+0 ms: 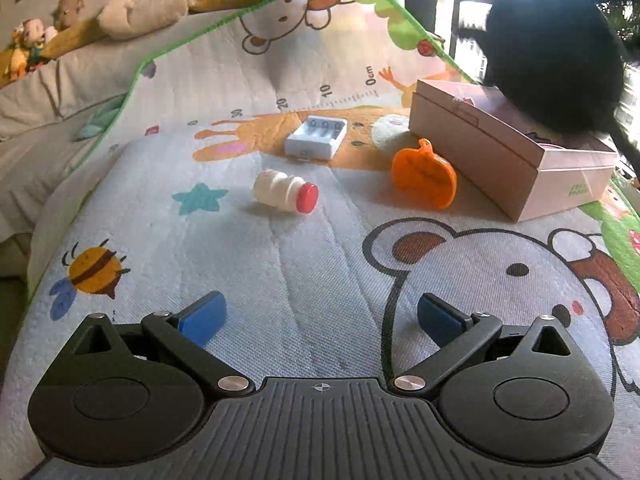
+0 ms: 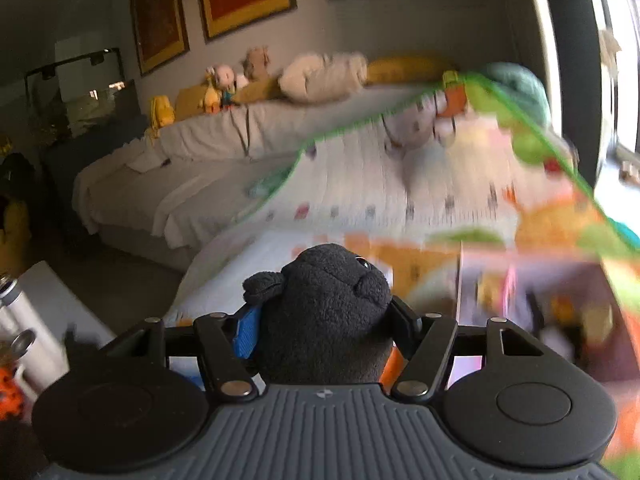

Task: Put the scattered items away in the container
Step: 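Grasp the black plush penguin with the right tool, then move the plush penguin with the right tool toward the left tool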

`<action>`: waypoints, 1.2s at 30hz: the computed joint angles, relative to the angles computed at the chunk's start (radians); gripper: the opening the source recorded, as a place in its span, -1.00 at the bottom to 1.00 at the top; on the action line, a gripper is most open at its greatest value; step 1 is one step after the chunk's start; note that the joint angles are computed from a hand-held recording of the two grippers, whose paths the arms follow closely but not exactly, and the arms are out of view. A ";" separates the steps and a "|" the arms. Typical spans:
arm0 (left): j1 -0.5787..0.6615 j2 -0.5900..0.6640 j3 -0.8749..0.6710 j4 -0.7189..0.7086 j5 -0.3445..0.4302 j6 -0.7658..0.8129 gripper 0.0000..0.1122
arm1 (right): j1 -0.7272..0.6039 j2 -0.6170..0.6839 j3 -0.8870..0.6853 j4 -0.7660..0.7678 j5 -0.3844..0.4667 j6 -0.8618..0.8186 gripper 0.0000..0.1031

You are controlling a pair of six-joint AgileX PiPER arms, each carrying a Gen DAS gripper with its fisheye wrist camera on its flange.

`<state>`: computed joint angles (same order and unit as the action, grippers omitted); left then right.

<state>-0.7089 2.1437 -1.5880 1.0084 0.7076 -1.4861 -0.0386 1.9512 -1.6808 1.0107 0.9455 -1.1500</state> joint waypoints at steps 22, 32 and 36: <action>0.033 -0.032 0.028 0.071 -0.074 -0.066 0.84 | -0.203 -0.196 0.596 0.484 -0.263 -0.654 0.97; 0.143 0.059 -0.166 -0.082 -0.141 0.297 0.22 | -0.210 -0.024 0.492 0.410 -0.375 -0.486 0.97; 0.155 0.076 -0.168 -0.061 -0.158 0.302 0.57 | -0.225 -0.005 0.472 0.385 -0.342 -0.455 0.99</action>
<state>-0.5539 2.2192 -1.7562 0.9474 0.5500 -1.1839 -0.2632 1.9460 -1.2083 1.3959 0.6039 -1.6047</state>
